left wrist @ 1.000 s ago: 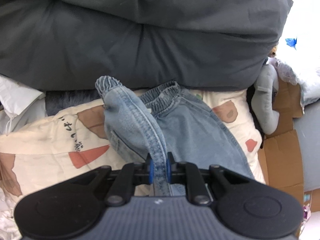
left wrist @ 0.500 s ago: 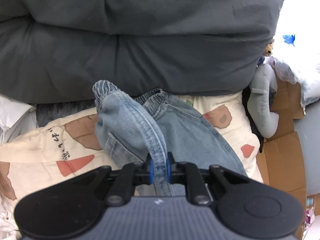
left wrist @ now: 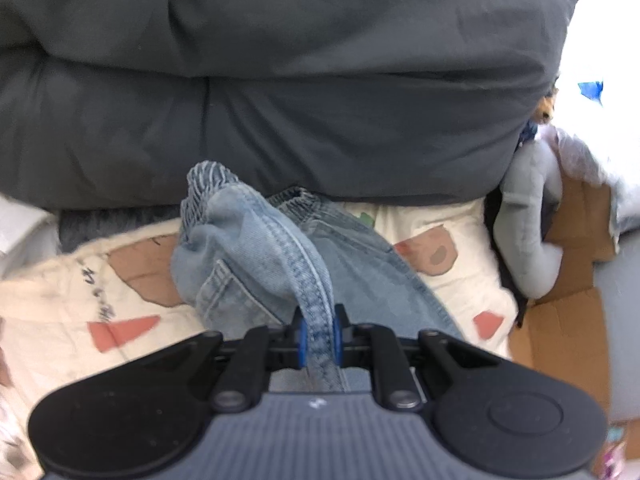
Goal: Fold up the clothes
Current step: 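Carry the held jeans with both grippers toward the cardboard box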
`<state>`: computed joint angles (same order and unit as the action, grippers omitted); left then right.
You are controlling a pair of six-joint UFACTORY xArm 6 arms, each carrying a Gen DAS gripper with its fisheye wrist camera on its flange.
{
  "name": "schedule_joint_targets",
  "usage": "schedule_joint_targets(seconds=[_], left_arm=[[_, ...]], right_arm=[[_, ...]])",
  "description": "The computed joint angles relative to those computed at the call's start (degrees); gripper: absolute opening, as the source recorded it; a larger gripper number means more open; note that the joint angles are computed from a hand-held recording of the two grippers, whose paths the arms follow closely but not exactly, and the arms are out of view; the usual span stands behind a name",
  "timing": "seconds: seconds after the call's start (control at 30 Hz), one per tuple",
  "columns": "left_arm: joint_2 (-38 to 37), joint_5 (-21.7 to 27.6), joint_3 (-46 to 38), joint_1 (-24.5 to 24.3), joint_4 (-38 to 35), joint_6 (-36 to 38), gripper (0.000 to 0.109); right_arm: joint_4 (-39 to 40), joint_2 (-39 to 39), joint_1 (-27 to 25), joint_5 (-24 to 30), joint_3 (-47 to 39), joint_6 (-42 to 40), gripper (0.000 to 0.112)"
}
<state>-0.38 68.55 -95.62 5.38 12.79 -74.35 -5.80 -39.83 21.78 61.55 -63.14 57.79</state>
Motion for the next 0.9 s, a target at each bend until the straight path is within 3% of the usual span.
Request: schedule_joint_targets(seconds=[0.57,0.9], left_arm=[[16.5,-3.3,-13.2,2.4,-1.6,0.6,0.013],[28.4,-0.8,-25.1,3.6,-3.4,2.8,0.013]], right_arm=[[0.6,22.9,-7.1,-6.1,-12.2,-6.1,0.010],[-0.3,39.2,-8.9,-2.9,-26.1,-8.2,0.010]])
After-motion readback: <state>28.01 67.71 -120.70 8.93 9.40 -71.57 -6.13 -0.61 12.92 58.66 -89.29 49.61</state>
